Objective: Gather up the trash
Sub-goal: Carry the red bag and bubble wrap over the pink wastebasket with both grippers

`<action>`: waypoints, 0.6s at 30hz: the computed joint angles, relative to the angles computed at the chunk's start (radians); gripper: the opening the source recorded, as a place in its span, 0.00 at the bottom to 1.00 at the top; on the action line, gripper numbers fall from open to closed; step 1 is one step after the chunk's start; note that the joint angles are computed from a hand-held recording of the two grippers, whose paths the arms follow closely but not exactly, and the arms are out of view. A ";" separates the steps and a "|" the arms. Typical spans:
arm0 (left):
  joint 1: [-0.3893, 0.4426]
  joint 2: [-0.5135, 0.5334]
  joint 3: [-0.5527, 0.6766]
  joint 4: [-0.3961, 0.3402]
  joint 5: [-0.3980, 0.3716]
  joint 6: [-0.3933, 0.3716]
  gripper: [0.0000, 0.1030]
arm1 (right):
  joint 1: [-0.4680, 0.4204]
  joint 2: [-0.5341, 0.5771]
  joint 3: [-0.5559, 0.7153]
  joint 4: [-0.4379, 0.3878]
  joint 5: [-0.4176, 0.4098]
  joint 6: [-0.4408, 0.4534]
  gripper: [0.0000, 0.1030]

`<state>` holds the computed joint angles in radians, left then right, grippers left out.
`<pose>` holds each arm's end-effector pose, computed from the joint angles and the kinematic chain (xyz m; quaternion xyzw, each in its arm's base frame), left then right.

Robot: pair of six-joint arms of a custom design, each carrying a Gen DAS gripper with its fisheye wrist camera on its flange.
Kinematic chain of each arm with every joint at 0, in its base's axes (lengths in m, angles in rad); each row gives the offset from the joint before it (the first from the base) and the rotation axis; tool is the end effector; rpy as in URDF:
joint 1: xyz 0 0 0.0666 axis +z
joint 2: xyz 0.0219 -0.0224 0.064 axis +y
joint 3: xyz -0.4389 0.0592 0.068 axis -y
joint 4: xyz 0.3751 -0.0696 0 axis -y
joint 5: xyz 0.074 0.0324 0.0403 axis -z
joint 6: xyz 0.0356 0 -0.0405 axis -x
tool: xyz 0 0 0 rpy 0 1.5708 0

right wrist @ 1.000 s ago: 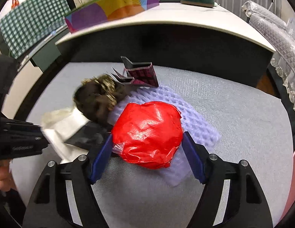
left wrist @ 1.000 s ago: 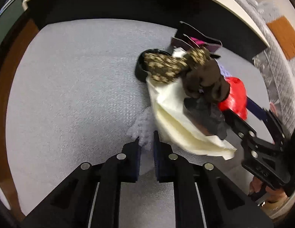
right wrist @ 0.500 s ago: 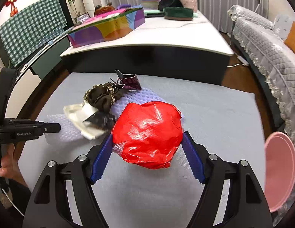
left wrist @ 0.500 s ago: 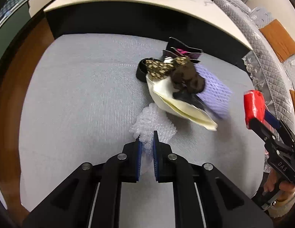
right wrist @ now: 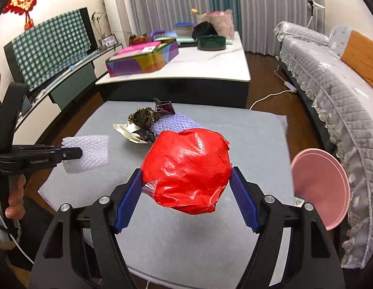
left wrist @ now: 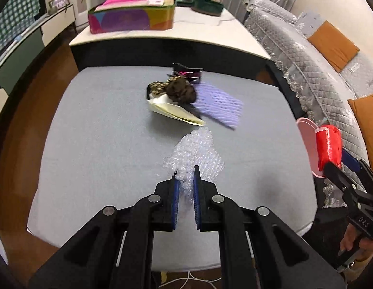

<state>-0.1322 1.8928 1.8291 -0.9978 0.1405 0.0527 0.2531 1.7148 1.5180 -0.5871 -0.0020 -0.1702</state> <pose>0.6463 -0.0914 0.4061 0.0560 0.9639 -0.0908 0.2439 0.5786 0.1493 0.4043 -0.0387 0.9228 0.0814 0.3746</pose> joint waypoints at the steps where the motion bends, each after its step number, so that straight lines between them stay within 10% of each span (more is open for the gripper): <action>1: -0.009 -0.016 -0.014 0.008 0.002 -0.002 0.10 | -0.004 -0.017 -0.019 0.010 -0.002 -0.004 0.70; 18: -0.206 -0.013 0.083 -0.042 -0.038 -0.055 0.10 | -0.162 -0.191 -0.211 0.114 -0.015 -0.103 0.70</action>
<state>-0.3381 1.8797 1.9125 -1.0394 0.1024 -0.0024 0.0910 1.5239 1.3069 -0.4730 -0.0168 -0.2734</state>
